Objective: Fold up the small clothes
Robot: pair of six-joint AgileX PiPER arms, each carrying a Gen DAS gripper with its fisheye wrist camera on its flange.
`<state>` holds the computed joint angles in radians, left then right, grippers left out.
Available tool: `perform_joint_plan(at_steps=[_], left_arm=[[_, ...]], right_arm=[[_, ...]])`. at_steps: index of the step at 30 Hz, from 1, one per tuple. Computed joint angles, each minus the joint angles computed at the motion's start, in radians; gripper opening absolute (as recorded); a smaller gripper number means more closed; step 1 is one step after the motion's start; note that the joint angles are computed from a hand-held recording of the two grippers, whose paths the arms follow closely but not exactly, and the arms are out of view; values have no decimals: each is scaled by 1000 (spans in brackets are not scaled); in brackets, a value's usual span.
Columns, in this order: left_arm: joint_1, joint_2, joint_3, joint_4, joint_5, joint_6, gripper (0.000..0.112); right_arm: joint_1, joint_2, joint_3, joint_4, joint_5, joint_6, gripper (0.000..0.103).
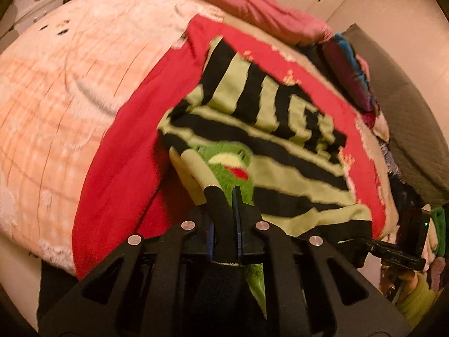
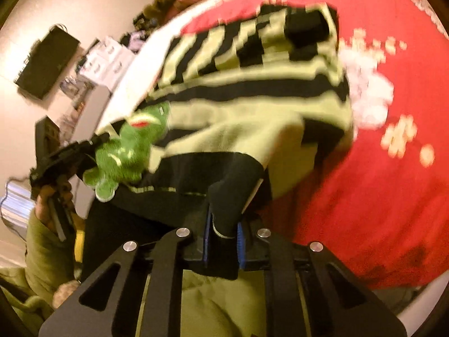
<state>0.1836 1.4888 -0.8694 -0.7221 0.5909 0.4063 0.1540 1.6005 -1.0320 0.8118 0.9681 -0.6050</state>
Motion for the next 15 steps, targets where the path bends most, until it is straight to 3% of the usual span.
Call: perform_joint_plan(at_steps=[8,15], left_arm=[[-52,133,-237,53,-32,-126,4],[-66,364,-541,145,12,-313,4]], right_arm=[[-107,99,-218,102,18,-12,13],[-131,293,-452,120,-8,115,13]])
